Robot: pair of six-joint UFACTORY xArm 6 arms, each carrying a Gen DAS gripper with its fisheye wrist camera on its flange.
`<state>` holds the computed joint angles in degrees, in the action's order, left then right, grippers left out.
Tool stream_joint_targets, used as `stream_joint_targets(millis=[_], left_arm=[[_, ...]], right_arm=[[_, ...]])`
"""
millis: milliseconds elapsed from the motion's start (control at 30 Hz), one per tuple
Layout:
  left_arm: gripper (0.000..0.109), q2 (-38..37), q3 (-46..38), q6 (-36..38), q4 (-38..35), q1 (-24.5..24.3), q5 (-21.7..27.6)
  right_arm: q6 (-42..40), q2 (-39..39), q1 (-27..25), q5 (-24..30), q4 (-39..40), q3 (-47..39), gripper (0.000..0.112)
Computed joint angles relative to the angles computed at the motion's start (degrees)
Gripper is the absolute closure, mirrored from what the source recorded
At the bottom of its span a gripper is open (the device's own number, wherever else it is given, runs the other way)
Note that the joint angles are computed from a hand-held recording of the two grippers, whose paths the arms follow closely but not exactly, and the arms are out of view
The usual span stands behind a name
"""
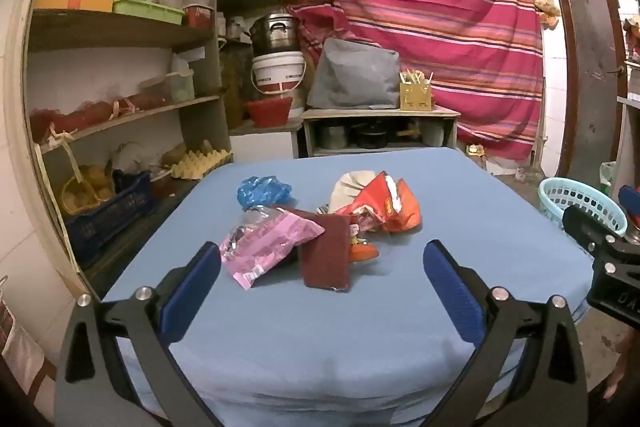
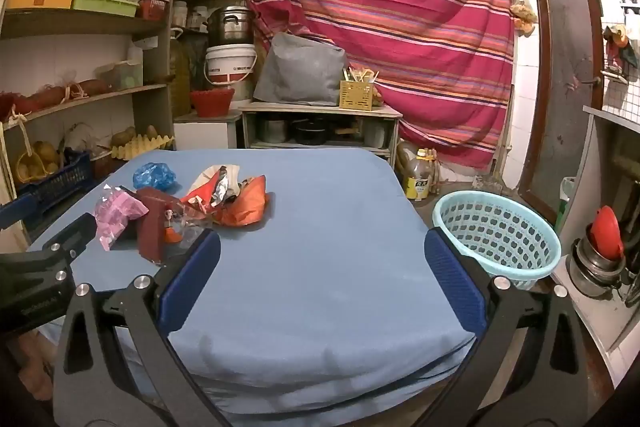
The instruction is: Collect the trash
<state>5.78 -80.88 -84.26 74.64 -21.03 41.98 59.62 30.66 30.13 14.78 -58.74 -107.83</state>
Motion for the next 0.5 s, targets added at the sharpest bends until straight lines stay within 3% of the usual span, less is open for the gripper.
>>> stream_joint_targets(millis=[500], left_arm=[[0.01,0.3,-0.2,-1.0,1.3,0.0,-0.1]], right_arm=[[3.2,-0.1,-0.2,-0.5,-3.4,0.2,0.013]])
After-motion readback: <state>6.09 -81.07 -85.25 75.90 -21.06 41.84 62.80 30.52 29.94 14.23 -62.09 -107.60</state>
